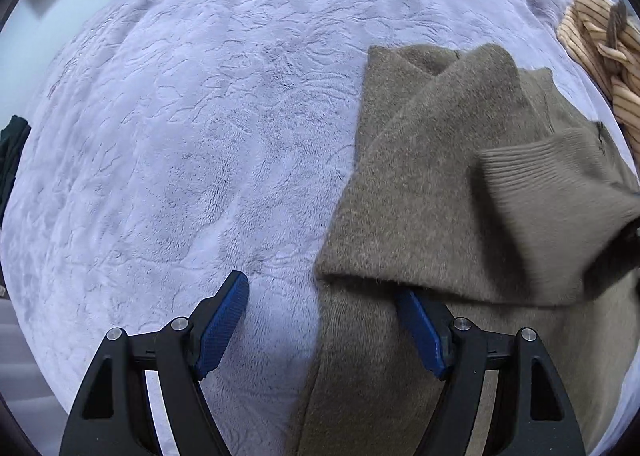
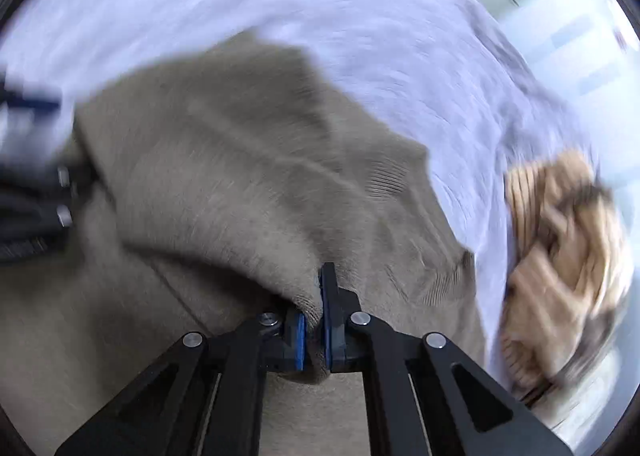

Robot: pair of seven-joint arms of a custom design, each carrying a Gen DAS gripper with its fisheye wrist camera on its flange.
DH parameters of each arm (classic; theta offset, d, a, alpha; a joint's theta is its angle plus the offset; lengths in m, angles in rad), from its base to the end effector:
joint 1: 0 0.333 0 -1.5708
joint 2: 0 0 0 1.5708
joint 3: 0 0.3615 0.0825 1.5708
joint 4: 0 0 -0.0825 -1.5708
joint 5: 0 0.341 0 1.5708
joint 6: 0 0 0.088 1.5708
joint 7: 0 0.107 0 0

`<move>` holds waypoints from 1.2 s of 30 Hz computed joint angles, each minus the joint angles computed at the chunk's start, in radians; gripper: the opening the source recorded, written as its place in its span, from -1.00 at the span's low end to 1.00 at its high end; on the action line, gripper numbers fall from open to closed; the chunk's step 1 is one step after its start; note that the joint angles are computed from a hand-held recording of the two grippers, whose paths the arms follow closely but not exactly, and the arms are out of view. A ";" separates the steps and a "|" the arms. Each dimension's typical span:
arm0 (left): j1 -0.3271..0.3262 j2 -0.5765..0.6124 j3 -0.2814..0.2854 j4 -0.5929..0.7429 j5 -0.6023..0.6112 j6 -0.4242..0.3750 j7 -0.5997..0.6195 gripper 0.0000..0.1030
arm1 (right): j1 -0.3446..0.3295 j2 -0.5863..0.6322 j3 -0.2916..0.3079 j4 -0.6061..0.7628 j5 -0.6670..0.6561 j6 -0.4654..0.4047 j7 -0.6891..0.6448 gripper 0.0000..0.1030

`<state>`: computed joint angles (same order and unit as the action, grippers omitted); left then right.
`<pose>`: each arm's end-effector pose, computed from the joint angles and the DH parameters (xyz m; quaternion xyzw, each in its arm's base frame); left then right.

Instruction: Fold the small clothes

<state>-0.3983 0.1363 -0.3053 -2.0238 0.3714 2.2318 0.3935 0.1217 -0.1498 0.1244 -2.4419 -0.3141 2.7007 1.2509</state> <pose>0.4355 -0.3461 0.4632 -0.7855 0.6037 -0.0599 0.1222 0.4436 0.1243 0.4743 -0.9078 0.3548 -0.2157 0.0596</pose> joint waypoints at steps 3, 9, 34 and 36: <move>-0.006 0.019 0.001 0.024 0.014 -0.017 -0.019 0.48 | 0.001 -0.035 -0.108 0.037 0.344 -0.021 -0.028 -0.90; -0.021 0.074 0.003 0.091 0.043 -0.060 -0.049 0.48 | -0.160 0.000 -0.260 0.067 0.717 -0.212 0.013 -0.84; 0.017 -0.118 -0.007 -0.102 -0.134 -0.011 -0.028 0.48 | -0.402 0.095 -0.355 0.101 1.039 -0.527 -0.065 -0.58; 0.004 -0.138 -0.012 -0.088 -0.113 -0.067 -0.017 0.48 | -0.420 0.075 -0.360 0.094 1.018 -0.543 -0.057 -0.50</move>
<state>-0.3942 -0.0012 -0.3177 -2.1117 0.2584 2.1645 0.3770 -0.2982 -0.0751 -0.2360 -2.3481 0.7036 2.1575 1.1938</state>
